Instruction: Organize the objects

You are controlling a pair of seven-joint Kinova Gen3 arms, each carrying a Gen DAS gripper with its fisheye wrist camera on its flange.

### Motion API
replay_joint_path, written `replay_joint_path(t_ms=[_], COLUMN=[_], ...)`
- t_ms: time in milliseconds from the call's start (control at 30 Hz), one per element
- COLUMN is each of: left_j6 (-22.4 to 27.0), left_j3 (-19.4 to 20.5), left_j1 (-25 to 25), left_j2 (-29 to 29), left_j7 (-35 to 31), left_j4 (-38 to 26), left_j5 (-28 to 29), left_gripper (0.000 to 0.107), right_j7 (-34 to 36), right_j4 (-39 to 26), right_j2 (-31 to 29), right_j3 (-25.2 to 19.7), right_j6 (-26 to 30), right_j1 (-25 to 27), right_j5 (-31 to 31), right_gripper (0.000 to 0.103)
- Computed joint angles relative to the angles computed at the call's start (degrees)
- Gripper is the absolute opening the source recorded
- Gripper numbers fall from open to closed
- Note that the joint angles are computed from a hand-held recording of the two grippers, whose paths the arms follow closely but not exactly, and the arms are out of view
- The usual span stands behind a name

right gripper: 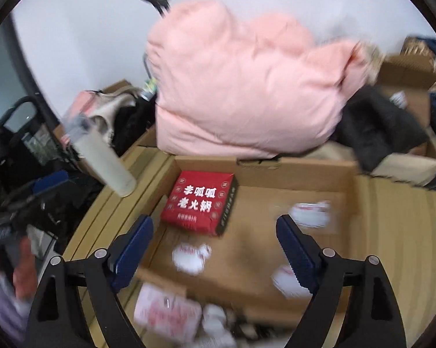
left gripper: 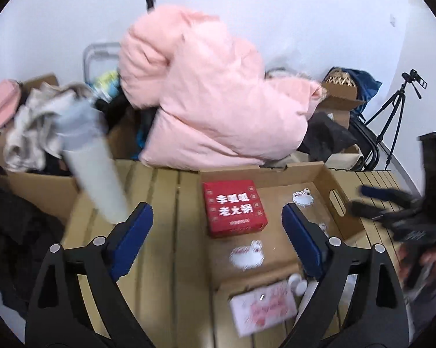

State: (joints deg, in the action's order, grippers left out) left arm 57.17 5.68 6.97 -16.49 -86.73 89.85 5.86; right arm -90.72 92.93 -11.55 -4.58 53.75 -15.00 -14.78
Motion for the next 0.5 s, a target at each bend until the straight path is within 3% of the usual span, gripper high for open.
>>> replay_joint_path(t_ms=[67, 200, 433, 500], left_j6=[2.6, 10.2, 20.5, 23.4], left_j3=[-0.1, -0.4, 1.4, 1.6], left_j1=[-0.4, -1.2, -4.2, -4.7], left_j2=[-3.9, -9.0, -15.9, -17.5], left_j7=[-0.3, -0.9, -0.7, -0.8], left_j4=[-0.1, -3.0, -9.3, -11.3], left_j5=[-1.4, -3.0, -5.3, -5.3], left_gripper=[0.1, 0.101, 0.103, 0.103], right_j7=[0.8, -1.9, -0.8, -0.8], right_j4=[-1.4, -4.3, -13.6, -15.0], right_j2=[-4.1, -12.5, -20.9, -22.7], right_j3=[0.1, 4.5, 0.5, -0.1], right_j6=[4.7, 14.0, 29.9, 32.5], right_j1=[1.4, -3.1, 5.4, 5.4], right_j5=[1.0, 6.5, 7.6, 7.6], right_gripper=[0.089, 0.089, 0.089, 0.089])
